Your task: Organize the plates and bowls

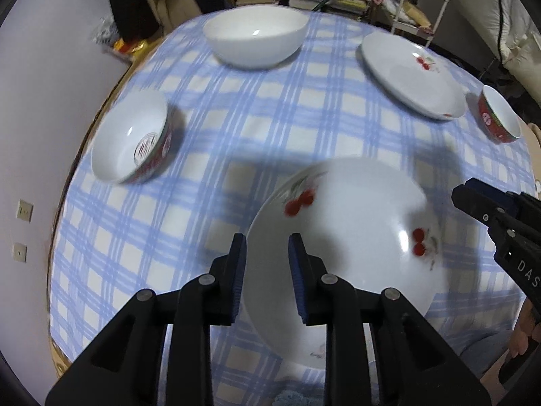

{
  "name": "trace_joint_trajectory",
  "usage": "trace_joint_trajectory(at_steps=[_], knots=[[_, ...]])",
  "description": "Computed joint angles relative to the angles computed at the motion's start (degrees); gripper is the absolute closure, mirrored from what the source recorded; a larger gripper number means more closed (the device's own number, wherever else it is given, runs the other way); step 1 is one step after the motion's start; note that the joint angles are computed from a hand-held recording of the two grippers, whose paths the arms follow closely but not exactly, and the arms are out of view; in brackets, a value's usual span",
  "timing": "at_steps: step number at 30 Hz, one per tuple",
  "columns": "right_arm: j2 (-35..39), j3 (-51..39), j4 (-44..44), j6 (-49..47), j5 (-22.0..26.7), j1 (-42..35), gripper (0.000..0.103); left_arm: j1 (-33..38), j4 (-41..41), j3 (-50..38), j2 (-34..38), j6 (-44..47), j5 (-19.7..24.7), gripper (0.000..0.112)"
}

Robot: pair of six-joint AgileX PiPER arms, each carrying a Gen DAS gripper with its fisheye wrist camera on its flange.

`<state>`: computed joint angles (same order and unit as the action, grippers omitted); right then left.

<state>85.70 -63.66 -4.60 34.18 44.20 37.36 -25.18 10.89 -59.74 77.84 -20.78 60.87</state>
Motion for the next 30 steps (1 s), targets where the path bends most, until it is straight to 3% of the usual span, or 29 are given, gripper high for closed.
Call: trace_joint_trajectory(at_steps=[3,8,9,11,15,21,27,30], knots=[[-0.4,-1.6,-0.3,-1.3,1.2,-2.0,0.056,-1.7,0.5,-4.0,2.7,0.0,0.5,0.085],[0.5,-5.5,-0.1,-5.5,4.5,-7.2,0.050,-3.8,1.0,-12.0,8.4,0.5,0.9,0.081],[0.7,-6.3,1.6,-7.6,5.0,-9.1,0.045,-4.3,1.5,-14.0,9.9,0.6,1.0,0.080],[0.8,-7.1,4.8,-11.2,5.0,-12.9,0.039,-5.4,2.5,-17.5,12.7,1.0,1.0,0.068],[2.5,-9.2,8.8,-16.7,5.1,-18.8,0.037,-6.1,3.3,-24.7,19.1,1.8,0.5,0.059],[7.2,-14.6,9.2,-22.2,4.3,-24.9,0.012,-6.9,6.1,-35.5,28.9,3.4,2.4,0.051],[13.4,-21.2,7.6,-26.1,4.6,-28.3,0.010,-5.0,2.0,-48.2,37.8,6.0,4.2,0.049],[16.5,-24.7,7.5,-27.5,5.0,-29.6,0.010,-4.5,0.2,-57.1,43.6,6.8,7.2,0.049]])
